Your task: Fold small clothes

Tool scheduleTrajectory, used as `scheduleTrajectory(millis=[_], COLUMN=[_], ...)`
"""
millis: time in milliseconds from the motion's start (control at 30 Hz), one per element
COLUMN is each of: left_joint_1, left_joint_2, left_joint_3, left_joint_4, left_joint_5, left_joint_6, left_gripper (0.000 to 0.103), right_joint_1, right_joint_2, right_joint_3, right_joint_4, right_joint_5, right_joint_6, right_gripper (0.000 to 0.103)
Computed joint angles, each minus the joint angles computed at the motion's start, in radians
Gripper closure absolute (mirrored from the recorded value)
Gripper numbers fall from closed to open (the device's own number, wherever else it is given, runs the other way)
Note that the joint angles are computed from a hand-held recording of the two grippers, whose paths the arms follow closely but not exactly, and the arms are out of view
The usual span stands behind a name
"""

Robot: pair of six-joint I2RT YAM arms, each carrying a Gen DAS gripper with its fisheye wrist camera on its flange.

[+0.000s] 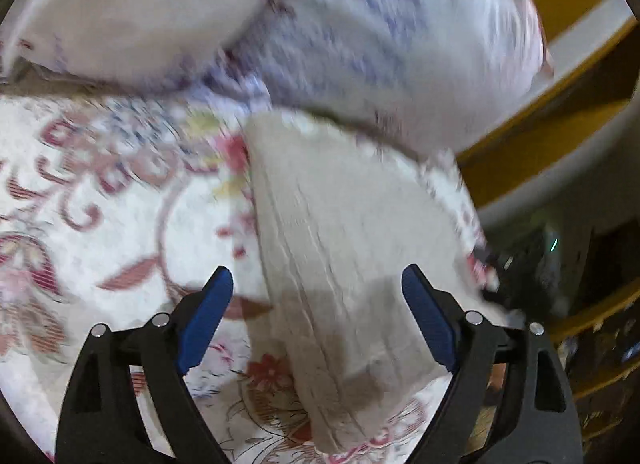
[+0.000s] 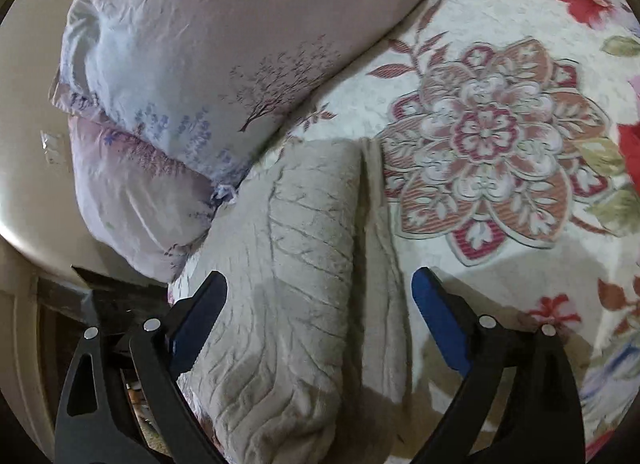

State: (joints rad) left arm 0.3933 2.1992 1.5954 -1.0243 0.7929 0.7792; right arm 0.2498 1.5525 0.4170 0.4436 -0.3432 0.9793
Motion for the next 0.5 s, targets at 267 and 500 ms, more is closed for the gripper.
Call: scheduleTrajectory(millis=[267,500], left_joint_1=[-0.041,0.206], left_joint_2=[0.006,0.062], left_joint_3=[-0.044,0.179], left_joint_4=[0.043,-0.186], left_joint_5=[0.053,0.057], left_joint_6=[0.007,0.378], left_gripper=[0.056,0.054], right_joint_1=[0.091,0.291], right_joint_2=[0.018,0.021], right_joint_3=[0.013,0.181], right_joint_4=[0.075,-0.044], right_joint_5=[0.051,0.127], right_joint_6=[-0.004,-0.146], right_gripper=[0.068,0.070])
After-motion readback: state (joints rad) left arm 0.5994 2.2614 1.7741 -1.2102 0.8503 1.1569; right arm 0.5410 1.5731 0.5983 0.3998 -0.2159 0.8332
